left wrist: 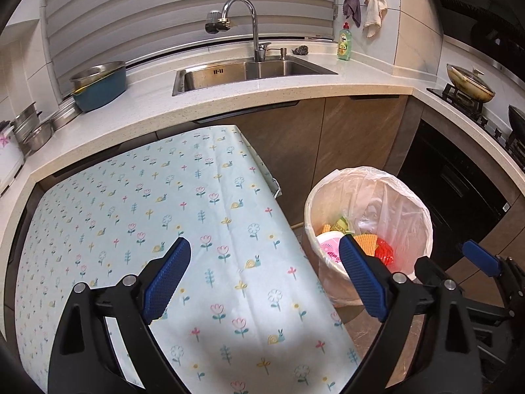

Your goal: Collect trash

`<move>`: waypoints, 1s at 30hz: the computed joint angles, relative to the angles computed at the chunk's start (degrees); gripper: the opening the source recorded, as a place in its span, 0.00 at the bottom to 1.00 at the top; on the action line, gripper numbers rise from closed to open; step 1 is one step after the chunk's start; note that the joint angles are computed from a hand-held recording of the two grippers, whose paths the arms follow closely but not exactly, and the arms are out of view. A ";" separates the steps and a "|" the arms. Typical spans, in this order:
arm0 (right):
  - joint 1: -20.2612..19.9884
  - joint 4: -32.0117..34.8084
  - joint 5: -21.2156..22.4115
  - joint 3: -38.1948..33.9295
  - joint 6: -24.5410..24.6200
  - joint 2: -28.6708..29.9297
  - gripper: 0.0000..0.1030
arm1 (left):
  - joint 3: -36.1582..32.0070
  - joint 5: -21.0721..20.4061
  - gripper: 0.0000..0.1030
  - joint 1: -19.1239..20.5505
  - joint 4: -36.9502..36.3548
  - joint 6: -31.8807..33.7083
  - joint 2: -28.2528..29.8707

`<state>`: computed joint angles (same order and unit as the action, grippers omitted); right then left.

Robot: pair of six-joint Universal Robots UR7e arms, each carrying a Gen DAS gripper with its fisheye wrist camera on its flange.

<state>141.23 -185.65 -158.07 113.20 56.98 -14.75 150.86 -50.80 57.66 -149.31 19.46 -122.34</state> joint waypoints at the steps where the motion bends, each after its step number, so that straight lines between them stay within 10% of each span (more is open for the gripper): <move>1: 0.43 1.34 0.00 0.03 1.10 -0.21 0.82 | 0.12 0.27 0.85 -0.07 0.97 -0.06 -1.05; 11: 4.42 18.66 -0.03 -1.30 13.46 -1.86 0.84 | 1.54 2.61 0.86 -1.45 8.15 -1.24 -9.93; 30: 6.01 22.68 0.39 -0.58 18.14 -2.19 0.93 | 3.87 5.47 0.86 -4.53 17.00 -4.98 -17.73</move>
<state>147.23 -162.97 -157.68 112.62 75.12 -16.93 154.72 -45.33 53.14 -132.31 14.47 -140.06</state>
